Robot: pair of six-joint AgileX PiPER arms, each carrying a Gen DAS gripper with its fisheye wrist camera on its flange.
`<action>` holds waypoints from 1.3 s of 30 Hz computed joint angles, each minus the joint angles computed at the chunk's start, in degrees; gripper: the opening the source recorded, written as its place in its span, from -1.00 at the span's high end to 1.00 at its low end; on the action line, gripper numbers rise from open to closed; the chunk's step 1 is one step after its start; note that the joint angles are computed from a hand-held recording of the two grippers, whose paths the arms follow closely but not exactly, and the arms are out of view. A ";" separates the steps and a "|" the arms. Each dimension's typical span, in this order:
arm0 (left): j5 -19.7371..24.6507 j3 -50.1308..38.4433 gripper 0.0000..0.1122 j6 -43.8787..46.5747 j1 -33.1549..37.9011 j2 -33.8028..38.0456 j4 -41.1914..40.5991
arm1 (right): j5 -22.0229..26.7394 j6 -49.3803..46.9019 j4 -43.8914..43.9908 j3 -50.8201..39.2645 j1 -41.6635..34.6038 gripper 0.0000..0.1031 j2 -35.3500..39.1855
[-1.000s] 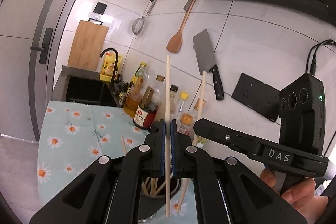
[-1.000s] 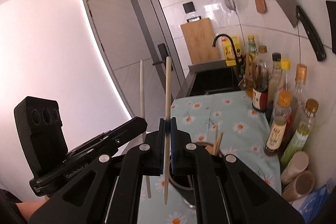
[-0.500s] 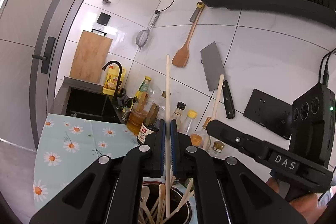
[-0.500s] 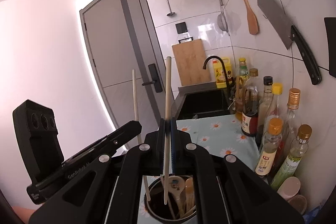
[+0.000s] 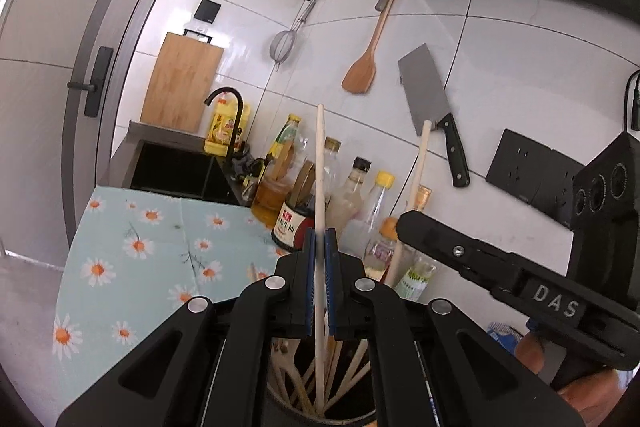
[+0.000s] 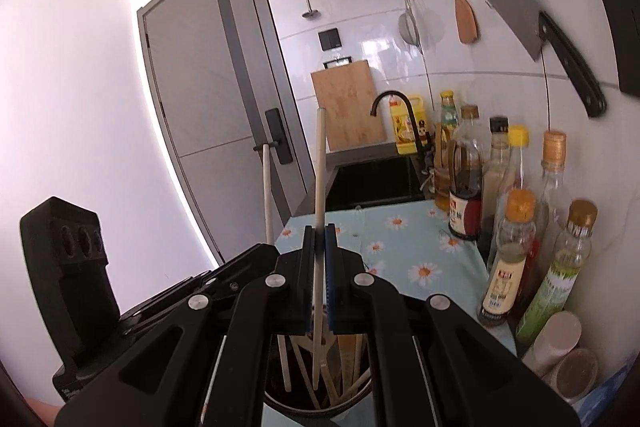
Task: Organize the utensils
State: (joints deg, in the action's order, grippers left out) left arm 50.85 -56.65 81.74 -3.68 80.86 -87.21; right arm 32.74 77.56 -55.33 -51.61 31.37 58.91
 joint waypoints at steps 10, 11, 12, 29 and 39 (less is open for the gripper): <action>-0.53 4.33 0.93 1.62 -0.01 -3.12 2.52 | 2.44 4.96 -3.14 3.36 3.29 0.89 0.36; -1.04 5.02 0.93 2.01 -0.25 -3.96 2.78 | 2.72 5.28 -3.27 3.87 3.66 0.89 0.12; -1.14 5.35 0.93 2.07 -0.32 -4.33 3.07 | 2.60 5.39 -3.00 4.34 3.69 0.89 -0.25; -7.16 12.47 0.68 -13.87 -0.14 -19.89 16.73 | 11.76 -3.01 6.17 7.22 12.41 0.56 -13.06; -6.09 15.83 0.49 -26.73 -0.57 -32.33 27.46 | 36.88 5.98 -2.97 5.65 40.39 0.26 -20.34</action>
State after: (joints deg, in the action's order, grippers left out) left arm 44.76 -40.82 55.00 -4.25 48.52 -59.75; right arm 69.62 83.54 -58.30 -45.97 71.77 38.57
